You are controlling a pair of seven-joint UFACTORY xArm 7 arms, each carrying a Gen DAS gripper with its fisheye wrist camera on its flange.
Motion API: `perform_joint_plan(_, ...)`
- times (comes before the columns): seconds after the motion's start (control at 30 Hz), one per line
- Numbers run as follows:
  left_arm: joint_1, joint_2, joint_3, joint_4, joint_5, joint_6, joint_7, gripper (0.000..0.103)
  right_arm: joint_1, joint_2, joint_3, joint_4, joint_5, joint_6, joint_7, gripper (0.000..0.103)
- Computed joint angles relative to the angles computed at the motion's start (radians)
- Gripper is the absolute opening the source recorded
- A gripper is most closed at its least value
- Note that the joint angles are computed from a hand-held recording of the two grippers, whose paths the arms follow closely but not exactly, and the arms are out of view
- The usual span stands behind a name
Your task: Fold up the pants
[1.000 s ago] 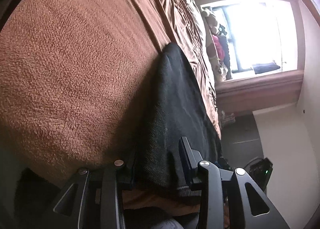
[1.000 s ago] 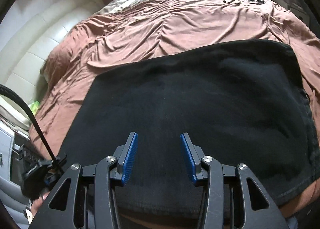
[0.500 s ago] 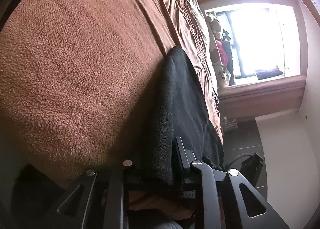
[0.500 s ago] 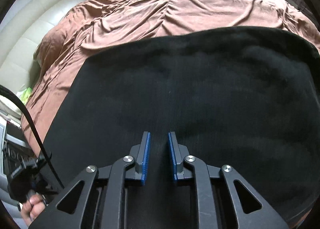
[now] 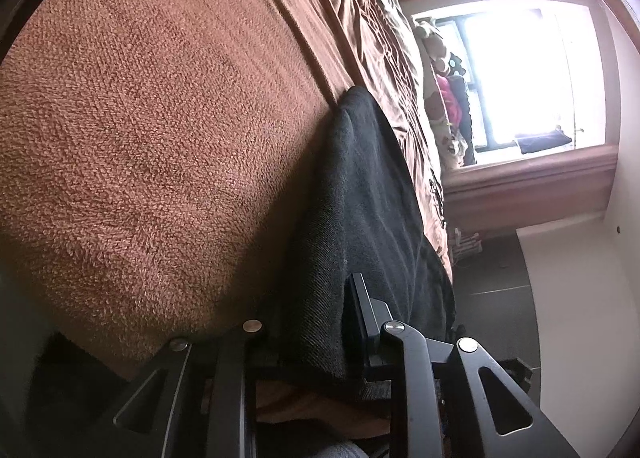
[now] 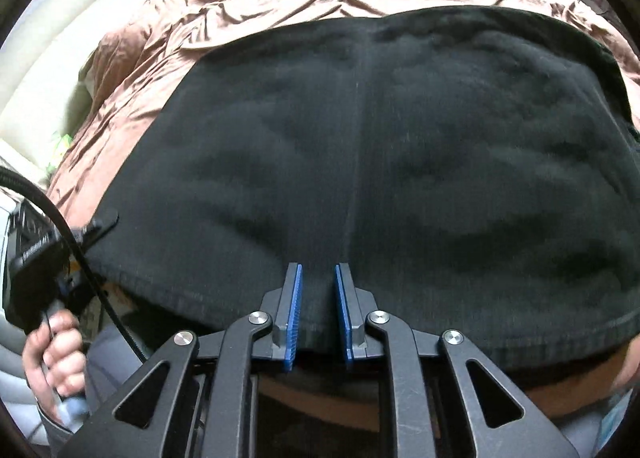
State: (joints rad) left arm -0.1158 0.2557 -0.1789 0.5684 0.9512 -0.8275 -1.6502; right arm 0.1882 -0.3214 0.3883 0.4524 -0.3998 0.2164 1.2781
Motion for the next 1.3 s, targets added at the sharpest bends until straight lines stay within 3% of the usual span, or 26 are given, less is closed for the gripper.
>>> perform_joint_plan(0.2, 0.003, 0.013, 0.001, -0.007, -0.014, -0.019, 0.02, 0.025, 0.03, -0.026, 0.021, -0.001, 0.011, 0.052, 0.019, 0.012)
perform_joint_plan(0.4, 0.01, 0.022, 0.002, -0.014, -0.013, -0.034, 0.032, 0.025, 0.069, -0.066, -0.02, -0.014, 0.042, 0.063, -0.023, 0.005)
perform_joint_plan(0.67, 0.018, 0.012, 0.003, -0.007, 0.018, -0.018, -0.001, 0.025, -0.035, 0.036, -0.019, 0.066, -0.033, 0.046, -0.026, 0.005)
perform_joint_plan(1.07, 0.016, -0.006, 0.004, 0.055, 0.092, 0.064, -0.11, 0.026, -0.106, 0.203, -0.113, 0.181, -0.227, -0.047, 0.048, 0.004)
perform_joint_plan(1.3, 0.016, 0.003, 0.003, 0.085, 0.105, 0.092, -0.138, 0.027, -0.075, 0.291, -0.22, 0.247, -0.288, -0.095, 0.077, 0.005)
